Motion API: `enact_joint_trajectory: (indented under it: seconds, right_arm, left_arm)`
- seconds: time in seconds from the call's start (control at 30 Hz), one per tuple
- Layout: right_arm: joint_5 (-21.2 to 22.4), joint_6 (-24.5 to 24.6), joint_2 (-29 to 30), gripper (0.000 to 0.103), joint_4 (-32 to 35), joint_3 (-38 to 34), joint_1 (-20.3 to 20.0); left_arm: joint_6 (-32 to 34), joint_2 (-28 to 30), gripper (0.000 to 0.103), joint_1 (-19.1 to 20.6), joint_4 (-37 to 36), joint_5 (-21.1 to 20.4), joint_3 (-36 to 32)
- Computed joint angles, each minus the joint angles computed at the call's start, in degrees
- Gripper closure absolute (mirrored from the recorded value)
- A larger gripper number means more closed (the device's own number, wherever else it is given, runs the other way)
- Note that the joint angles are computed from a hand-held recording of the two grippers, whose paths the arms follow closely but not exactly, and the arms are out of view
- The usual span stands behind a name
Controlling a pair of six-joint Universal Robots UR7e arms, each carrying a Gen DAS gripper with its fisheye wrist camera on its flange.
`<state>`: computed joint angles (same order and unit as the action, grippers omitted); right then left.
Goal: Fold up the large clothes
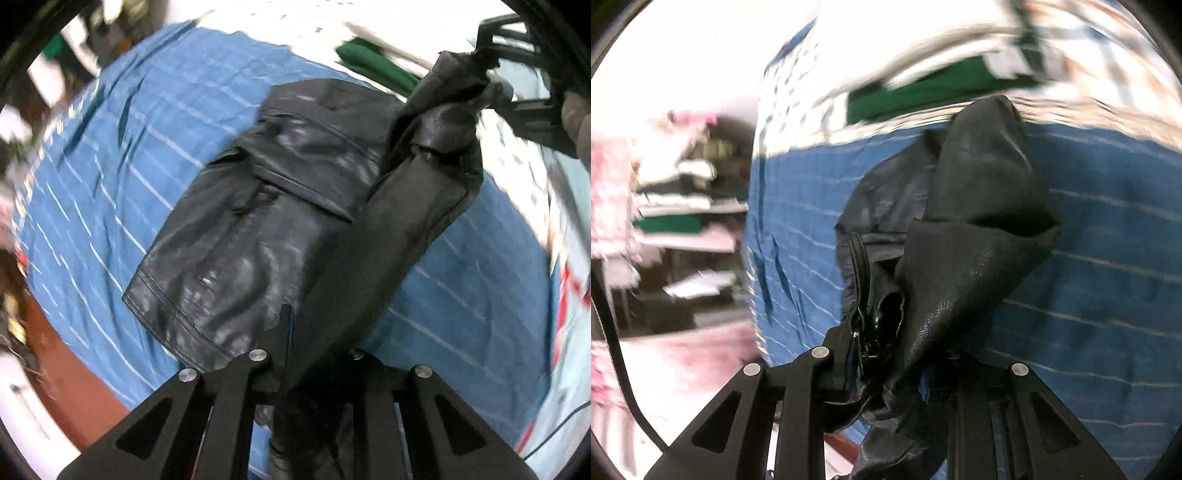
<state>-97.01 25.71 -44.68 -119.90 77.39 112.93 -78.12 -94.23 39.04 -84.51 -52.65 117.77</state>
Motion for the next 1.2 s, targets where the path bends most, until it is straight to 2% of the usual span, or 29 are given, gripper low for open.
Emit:
enact_joint_trajectory:
  seconds: [0.1,0.17,0.23,0.3,0.37,0.43,0.47,0.5,0.53,0.6,0.67,0.7,0.73,0.8,0.83,0.87,0.97,1.03,1.1,1.2]
  right_arm:
    - [-3.22,1.35,10.06,0.077,6.63,-11.96,3.41]
    - [-4.38,1.78,16.33,0.077,9.92,-18.88,4.55]
    - [-5.26,2.34,20.65,0.077,12.74,-23.59,4.87]
    - [-7.14,3.64,26.65,0.074,16.99,-30.90,5.44]
    - [-7.96,4.08,33.71,0.064,22.47,-39.98,5.39]
    - [-6.82,2.80,37.70,0.047,25.62,-44.76,4.67]
    - [-5.52,1.89,38.48,0.040,25.03,-45.10,4.20]
    - [-4.15,0.99,38.63,0.027,24.07,-44.80,3.95]
    - [-2.46,-0.13,38.32,0.024,22.67,-44.00,3.63]
    - [1.62,-2.64,35.39,0.024,17.93,-39.18,2.82]
    - [7.47,-5.10,29.97,0.024,10.44,-30.61,1.24]
    - [8.58,-5.49,26.76,0.024,7.15,-26.19,0.63]
    - [8.43,-5.80,23.37,0.024,4.18,-21.83,0.08]
    - [4.17,-5.72,17.25,0.024,0.47,-15.17,-0.89]
    - [-0.34,-5.65,14.25,0.024,-0.18,-12.23,-1.66]
    - [-2.69,-5.76,12.08,0.024,-1.20,-9.71,-2.75]
    - [-4.69,-4.81,8.23,0.024,-3.39,-4.47,-7.39]
    - [-2.32,-6.22,7.90,0.024,-5.43,-2.96,-10.30]
    - [3.19,-9.53,9.56,0.024,-6.09,-3.53,-13.56]
    - [8.91,-13.36,12.87,0.023,-7.81,-5.70,-15.33]
  left_arm:
    - [2.55,-6.25,0.089,6.17,-5.28,-0.09,1.51]
    - [4.25,-9.00,0.086,9.57,-7.83,0.25,1.93]
    - [6.13,-11.10,0.078,13.12,-9.52,1.81,2.38]
    - [8.32,-12.79,0.077,17.02,-12.00,1.81,2.86]
    - [9.88,-14.00,0.070,19.73,-13.33,1.62,3.22]
    - [10.01,-14.91,0.055,20.87,-12.97,1.49,3.30]
    - [8.94,-15.44,0.051,20.62,-11.41,2.03,3.14]
    - [7.06,-16.26,0.041,19.75,-9.11,3.02,3.12]
    - [4.78,-17.25,0.031,18.68,-6.23,3.88,2.98]
    - [0.46,-18.39,0.021,16.53,-0.44,5.28,2.23]
    - [-2.03,-18.67,0.018,15.00,3.50,6.13,1.64]
    - [-2.32,-18.48,0.017,14.63,3.78,6.27,1.83]
    - [-1.82,-18.02,0.017,14.78,2.74,6.44,2.42]
    - [0.16,-15.39,0.016,16.85,-1.03,6.70,3.41]
    - [0.78,-13.85,0.016,18.29,-2.96,7.31,4.19]
    - [1.41,-11.83,0.016,20.06,-4.46,8.02,4.43]
    - [4.10,-8.08,0.013,25.37,-10.20,7.16,5.91]
    - [4.74,-7.61,0.006,26.65,-11.86,7.48,6.34]
    - [5.22,-7.56,0.005,26.84,-11.96,7.63,6.30]
    - [6.33,-7.97,0.004,26.93,-12.05,8.01,6.59]
